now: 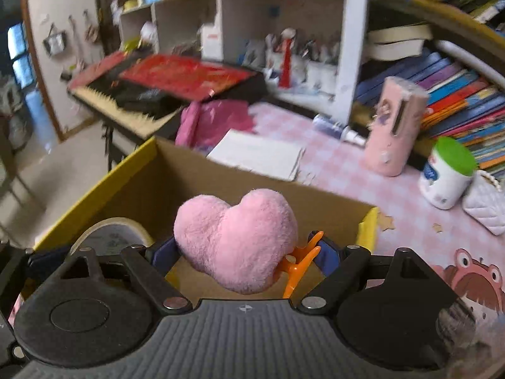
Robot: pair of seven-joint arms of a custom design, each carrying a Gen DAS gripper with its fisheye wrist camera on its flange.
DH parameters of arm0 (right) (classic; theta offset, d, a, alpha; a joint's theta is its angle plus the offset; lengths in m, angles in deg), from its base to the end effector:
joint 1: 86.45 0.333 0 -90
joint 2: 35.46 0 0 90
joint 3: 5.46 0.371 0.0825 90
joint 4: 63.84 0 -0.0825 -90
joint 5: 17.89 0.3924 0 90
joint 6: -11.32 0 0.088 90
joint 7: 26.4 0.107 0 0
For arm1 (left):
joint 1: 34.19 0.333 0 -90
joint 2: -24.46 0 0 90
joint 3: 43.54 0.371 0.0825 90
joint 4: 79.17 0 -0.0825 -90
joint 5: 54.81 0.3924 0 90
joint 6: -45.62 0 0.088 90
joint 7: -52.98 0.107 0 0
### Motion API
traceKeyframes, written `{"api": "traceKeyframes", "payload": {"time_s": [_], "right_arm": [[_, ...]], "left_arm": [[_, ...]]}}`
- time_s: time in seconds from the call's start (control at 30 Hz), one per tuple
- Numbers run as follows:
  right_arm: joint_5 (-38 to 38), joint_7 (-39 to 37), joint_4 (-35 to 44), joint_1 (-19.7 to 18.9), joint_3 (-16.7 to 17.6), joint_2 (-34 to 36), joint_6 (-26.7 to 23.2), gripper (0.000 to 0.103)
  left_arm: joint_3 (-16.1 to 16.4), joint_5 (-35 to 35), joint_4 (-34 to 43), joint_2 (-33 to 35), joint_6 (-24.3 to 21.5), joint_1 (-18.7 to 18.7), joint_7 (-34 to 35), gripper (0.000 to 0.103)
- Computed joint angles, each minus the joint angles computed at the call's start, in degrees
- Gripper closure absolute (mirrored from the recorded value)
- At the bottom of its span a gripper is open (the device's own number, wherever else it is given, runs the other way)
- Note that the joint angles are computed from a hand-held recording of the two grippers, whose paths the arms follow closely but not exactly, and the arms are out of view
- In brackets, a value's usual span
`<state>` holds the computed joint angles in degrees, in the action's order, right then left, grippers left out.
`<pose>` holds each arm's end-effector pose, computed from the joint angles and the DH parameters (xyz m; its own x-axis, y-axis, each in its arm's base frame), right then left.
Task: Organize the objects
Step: 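Carry the tape roll and pink heart plush over the yellow box with both grippers, then open both grippers to drop the tape roll and heart plush into the box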
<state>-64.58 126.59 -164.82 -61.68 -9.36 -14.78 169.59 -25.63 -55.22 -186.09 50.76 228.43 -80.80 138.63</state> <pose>0.6528 0.2886 0.4703 -0.0486 -0.9988 -0.0072 -0.6955 0.0390 -0.7175 0.6120 -0.3747 0.4312 -0.4592 -0.8854 -0.0724 -0.5325 0.3396 -0.7753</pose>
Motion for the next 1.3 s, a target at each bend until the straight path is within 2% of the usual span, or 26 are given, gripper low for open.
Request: {"api": "traceKeyframes", "payload": {"time_s": [0.07, 0.1, 0.13, 0.2, 0.3, 0.43, 0.5, 0.63, 0.73, 0.87, 0.93, 1.07, 1.17, 1.3], "right_arm": [[2.74, -4.80, 0.97, -1.03, 1.68, 0.91, -1.48, 0.017], [4.40, -7.03, 1.46, -1.50, 2.41, 1.36, -2.09, 0.017], [5.54, -8.28, 1.57, -1.65, 2.66, 1.60, -2.33, 0.017], [7.96, -10.69, 2.50, -1.80, 3.04, 2.38, -3.99, 0.017], [11.51, -12.50, 3.69, -2.05, 3.28, 3.37, -5.84, 0.017], [11.56, -12.45, 3.77, -1.10, 2.21, 3.42, -5.42, 0.015], [8.38, -9.20, 2.79, 0.56, 0.30, 2.65, -3.86, 0.011], [1.41, -1.57, 0.64, 2.63, -2.15, 0.34, -0.69, 0.007], [-8.76, 8.26, -0.94, 5.42, -4.60, -2.05, -1.16, 0.005], [-25.91, 24.73, -4.41, 8.99, -6.34, -6.57, -4.83, 0.002], [-32.64, 31.51, -6.61, 10.07, -5.66, -9.06, -8.65, 0.002], [-39.11, 39.83, -11.08, 10.64, -2.45, -13.24, -16.75, 0.001], [-40.71, 44.03, -14.40, 10.68, 0.74, -15.80, -22.47, 0.000], [-38.32, 46.84, -17.77, 10.42, 5.48, -17.64, -28.78, 0.000]], "left_arm": [[-0.04, 0.22, 0.50, 0.15, -2.01, 0.16, -0.40, 0.016], [0.98, 1.13, 0.46, 0.25, -2.43, -0.63, -1.12, 0.016], [2.33, 2.36, 0.33, 0.38, -2.51, -1.74, -1.86, 0.016], [2.36, 3.83, 0.27, 0.25, -2.82, -1.67, -2.82, 0.017], [1.58, 4.83, 0.00, -0.20, -2.38, -0.86, -4.45, 0.016], [5.19, 6.52, -0.97, -0.29, -0.30, -3.80, -5.96, 0.016], [8.17, 5.97, -2.05, -0.39, 1.45, -6.49, -6.11, 0.015], [8.61, 3.22, -4.27, -2.01, 4.52, -7.26, -3.80, 0.010], [9.62, 0.89, -6.53, -3.57, 7.52, -8.49, -2.03, 0.008], [13.49, -3.87, -9.95, -5.24, 11.55, -12.59, 0.52, 0.005], [16.01, -7.18, -11.67, -6.11, 12.73, -15.34, 2.10, 0.005], [18.69, -13.12, -15.13, -8.19, 15.14, -18.66, 5.44, 0.005], [19.53, -17.17, -17.90, -10.30, 16.90, -20.13, 8.31, 0.005], [20.07, -23.41, -21.66, -13.32, 18.56, -21.89, 12.99, 0.004]]}}
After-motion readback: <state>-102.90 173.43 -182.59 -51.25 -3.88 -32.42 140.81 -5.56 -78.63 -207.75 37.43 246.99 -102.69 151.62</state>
